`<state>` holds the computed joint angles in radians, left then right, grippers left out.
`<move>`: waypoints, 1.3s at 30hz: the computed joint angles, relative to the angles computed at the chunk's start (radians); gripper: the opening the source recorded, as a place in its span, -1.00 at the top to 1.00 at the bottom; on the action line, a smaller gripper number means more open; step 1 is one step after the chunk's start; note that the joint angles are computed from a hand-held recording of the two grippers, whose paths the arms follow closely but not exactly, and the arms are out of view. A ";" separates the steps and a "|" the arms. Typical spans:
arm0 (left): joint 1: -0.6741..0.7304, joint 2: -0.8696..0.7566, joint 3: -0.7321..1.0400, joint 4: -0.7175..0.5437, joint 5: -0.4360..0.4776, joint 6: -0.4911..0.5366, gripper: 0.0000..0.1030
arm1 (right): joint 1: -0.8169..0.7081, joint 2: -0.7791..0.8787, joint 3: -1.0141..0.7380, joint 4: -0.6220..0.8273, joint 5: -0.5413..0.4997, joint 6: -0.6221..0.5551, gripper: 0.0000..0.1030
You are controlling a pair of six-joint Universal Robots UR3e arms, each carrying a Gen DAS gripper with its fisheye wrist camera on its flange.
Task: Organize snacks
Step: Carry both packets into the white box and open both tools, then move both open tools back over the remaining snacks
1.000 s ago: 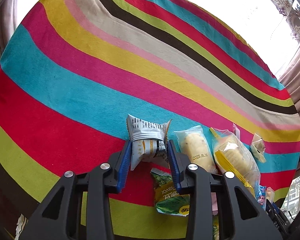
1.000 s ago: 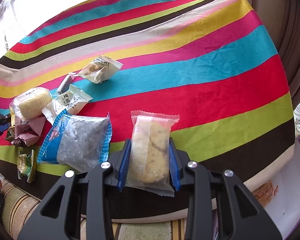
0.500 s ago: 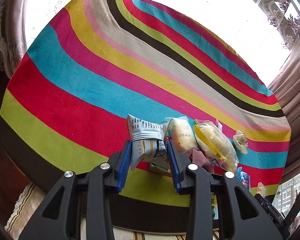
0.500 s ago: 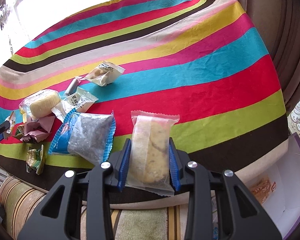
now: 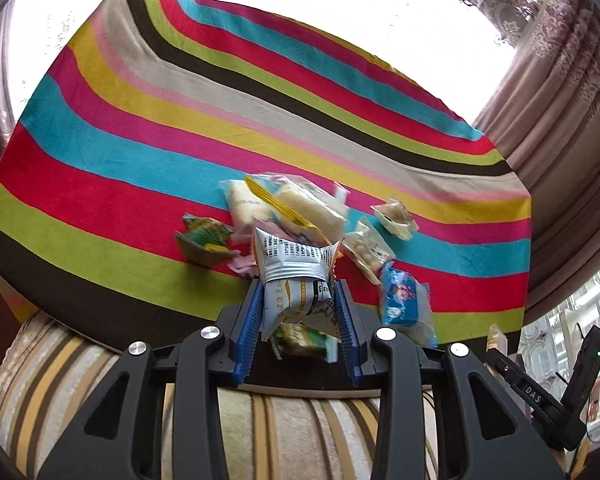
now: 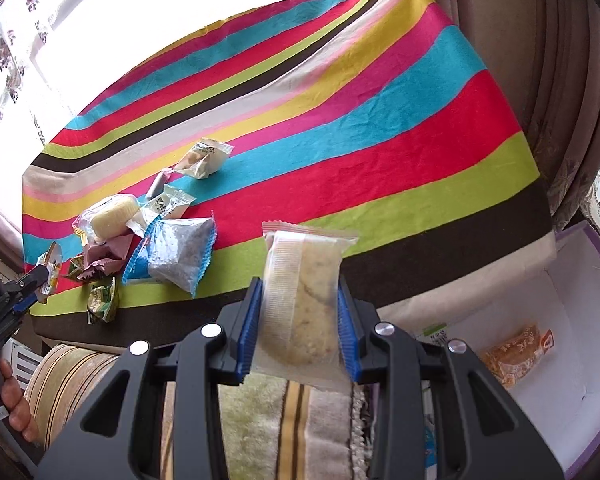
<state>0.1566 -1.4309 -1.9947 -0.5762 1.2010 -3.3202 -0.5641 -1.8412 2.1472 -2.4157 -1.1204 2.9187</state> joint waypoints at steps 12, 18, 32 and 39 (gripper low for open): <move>-0.392 -0.208 0.206 -0.015 0.037 -0.045 0.34 | -0.472 -0.270 0.147 0.350 0.127 -0.381 0.31; -0.536 -0.359 0.366 -0.066 0.028 -0.042 0.34 | -0.623 -0.312 0.172 0.455 0.127 -0.518 0.31; -0.667 -0.550 0.605 -0.195 -0.060 0.042 0.08 | -0.737 -0.330 0.158 0.511 0.143 -0.585 -0.24; -0.663 -0.521 0.570 -0.150 -0.032 0.014 -0.62 | -0.727 -0.428 0.166 0.462 0.163 -0.565 -0.58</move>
